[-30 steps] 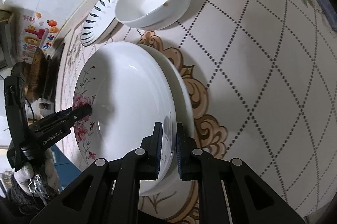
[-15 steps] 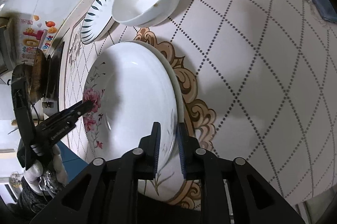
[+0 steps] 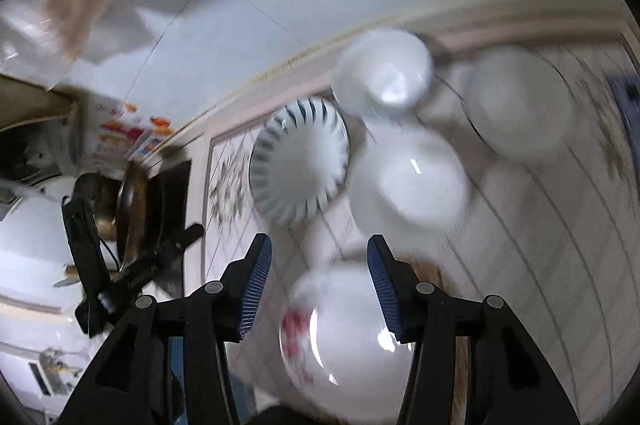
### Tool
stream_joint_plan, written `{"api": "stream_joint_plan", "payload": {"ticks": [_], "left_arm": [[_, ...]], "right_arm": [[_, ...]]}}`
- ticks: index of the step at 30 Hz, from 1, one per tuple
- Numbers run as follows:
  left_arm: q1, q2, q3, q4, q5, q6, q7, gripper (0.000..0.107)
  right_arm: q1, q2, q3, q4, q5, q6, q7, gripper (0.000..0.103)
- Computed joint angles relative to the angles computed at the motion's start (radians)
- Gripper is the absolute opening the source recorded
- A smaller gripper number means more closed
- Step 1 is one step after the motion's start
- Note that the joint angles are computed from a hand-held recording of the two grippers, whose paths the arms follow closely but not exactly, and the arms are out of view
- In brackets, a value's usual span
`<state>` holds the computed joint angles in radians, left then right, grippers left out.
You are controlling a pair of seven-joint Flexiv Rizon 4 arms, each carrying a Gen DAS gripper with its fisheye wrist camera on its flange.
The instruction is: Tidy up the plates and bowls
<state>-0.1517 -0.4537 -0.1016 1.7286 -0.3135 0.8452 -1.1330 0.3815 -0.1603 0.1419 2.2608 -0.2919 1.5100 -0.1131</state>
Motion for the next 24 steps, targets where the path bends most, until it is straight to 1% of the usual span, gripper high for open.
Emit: {"api": "stream_joint_plan", "payload": {"ticks": [1,3,4,6,7,10,13,16,19,20,21,22,23,24], "left_arm": [[-0.004,-0.045,0.004,-0.052,0.018,-0.024,-0.009,0.050],[-0.008,-0.095,0.008,-0.117,0.044,-0.056,-0.011,0.050],[-0.011,-0.129,0.011,-0.158,0.058,-0.079,-0.011,0.050],[-0.013,-0.172,0.014,-0.211,0.077,-0.111,-0.009,0.050],[-0.015,-0.188,0.015,-0.230,0.083,-0.123,-0.008,0.050],[-0.013,-0.238,0.008,-0.293,0.087,-0.177,0.005,0.050],[-0.019,-0.276,0.012,-0.342,0.100,-0.215,0.009,0.050],[-0.019,-0.299,0.007,-0.367,0.096,-0.237,0.017,0.050],[-0.024,-0.310,0.005,-0.376,0.100,-0.233,0.028,0.050],[-0.024,-0.313,0.004,-0.376,0.098,-0.230,0.032,0.050],[-0.024,-0.315,0.001,-0.374,0.096,-0.223,0.039,0.042],[-0.022,-0.317,-0.004,-0.374,0.092,-0.224,0.052,0.034],[-0.016,-0.320,-0.016,-0.373,0.078,-0.225,0.067,0.030],[-0.015,-0.323,-0.022,-0.372,0.068,-0.217,0.075,0.023]], "right_arm": [[-0.036,-0.046,0.036,-0.067,0.061,-0.046,-0.064,0.053],[-0.082,-0.126,0.076,-0.182,0.138,-0.132,-0.170,0.053],[-0.085,-0.158,0.077,-0.225,0.155,-0.170,-0.197,0.053],[-0.112,-0.229,0.101,-0.331,0.206,-0.270,-0.286,0.053],[-0.110,-0.253,0.095,-0.371,0.216,-0.322,-0.307,0.053],[-0.109,-0.312,0.087,-0.456,0.254,-0.437,-0.366,0.052],[-0.108,-0.349,0.081,-0.512,0.286,-0.502,-0.418,0.052],[-0.097,-0.375,0.064,-0.549,0.293,-0.550,-0.444,0.049],[-0.097,-0.395,0.059,-0.569,0.308,-0.573,-0.471,0.040],[-0.093,-0.399,0.056,-0.572,0.311,-0.579,-0.471,0.035],[-0.091,-0.403,0.052,-0.574,0.313,-0.582,-0.471,0.029],[-0.088,-0.407,0.047,-0.577,0.310,-0.585,-0.472,0.026],[-0.087,-0.412,0.045,-0.582,0.309,-0.593,-0.476,0.024],[-0.080,-0.412,0.037,-0.580,0.300,-0.596,-0.472,0.021]]}}
